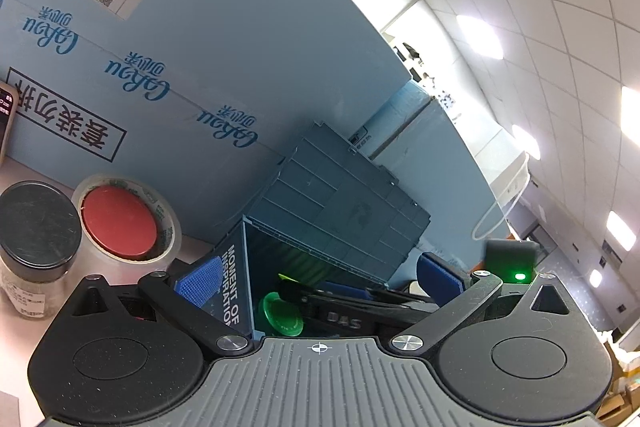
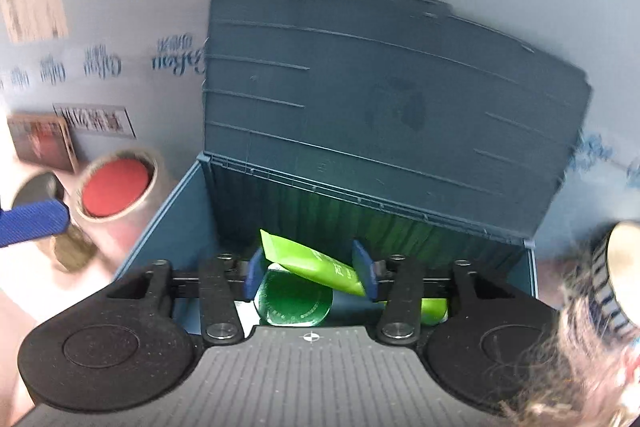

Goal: Organize rigid objects
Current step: 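Carry the green tube into the blue box and release it, then grasp the gold lipstick with the right gripper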

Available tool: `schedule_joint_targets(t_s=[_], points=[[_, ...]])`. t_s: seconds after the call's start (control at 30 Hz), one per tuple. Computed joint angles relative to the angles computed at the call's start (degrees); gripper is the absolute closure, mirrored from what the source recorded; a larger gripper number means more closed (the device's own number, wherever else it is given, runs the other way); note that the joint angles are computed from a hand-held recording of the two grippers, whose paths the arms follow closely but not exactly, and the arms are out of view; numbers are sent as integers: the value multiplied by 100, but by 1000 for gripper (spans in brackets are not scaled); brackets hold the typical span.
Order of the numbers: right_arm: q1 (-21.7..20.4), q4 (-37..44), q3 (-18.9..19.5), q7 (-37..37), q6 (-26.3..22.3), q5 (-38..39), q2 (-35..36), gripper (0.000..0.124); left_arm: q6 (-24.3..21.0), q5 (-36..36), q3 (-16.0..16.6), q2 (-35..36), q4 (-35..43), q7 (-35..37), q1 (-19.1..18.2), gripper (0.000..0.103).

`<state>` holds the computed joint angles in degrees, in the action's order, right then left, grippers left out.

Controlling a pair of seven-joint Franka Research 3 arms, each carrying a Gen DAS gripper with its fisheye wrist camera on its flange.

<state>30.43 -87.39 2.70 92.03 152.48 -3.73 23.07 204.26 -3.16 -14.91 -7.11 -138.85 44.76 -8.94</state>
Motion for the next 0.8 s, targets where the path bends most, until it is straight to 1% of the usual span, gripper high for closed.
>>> schedule_joint_targets(t_s=[0.03, 0.1, 0.13, 0.27, 0.37, 0.43, 0.53, 0.57, 0.63, 0.67, 0.73, 0.77, 0.8], points=[[-102, -76, 90, -78, 46, 194, -66, 66, 1, 0, 0, 1, 2, 3, 2, 0], [-316, -350, 291, -281, 286, 680, -273, 54, -9, -38, -26, -8, 4, 45, 12, 0], [-411, -469, 370, -397, 417, 912, -364, 51, 1, -54, -38, -12, 1, 68, 16, 0], [-561, -1026, 451, -546, 953, 1484, -827, 47, 56, -48, -42, -32, -18, 109, 4, 0], [-645, -1614, 513, -622, 1499, 1883, -1271, 43, 26, -56, -66, -29, 10, 171, 0, 0], [-774, -2015, 634, -921, 1875, 2339, -1546, 40, -25, -52, -98, -24, 58, 254, -7, 0], [-912, -2494, 812, -1617, 2240, 3313, -1939, 38, -173, 90, -125, -38, 137, 388, -39, 0], [-894, -2626, 835, -1827, 2391, 3607, -2018, 37, -220, 55, -193, -42, 164, 507, -17, 0], [-800, -2953, 804, -1988, 2744, 3922, -2232, 36, -322, -70, -357, -45, 228, 796, 42, 0], [-745, -3115, 770, -2015, 2919, 3980, -2326, 35, -373, -129, -432, -49, 254, 928, 68, 0], [-561, -3471, 639, -2297, 3299, 4364, -2562, 33, -466, -216, -558, -38, 313, 1145, 98, 0], [-494, -3660, 570, -2283, 3447, 4395, -2679, 33, -496, -154, -537, -22, 345, 1154, 51, 0], [-344, -3829, 425, -2303, 3575, 4457, -2786, 32, -510, 147, -345, 13, 382, 976, -124, 0]])
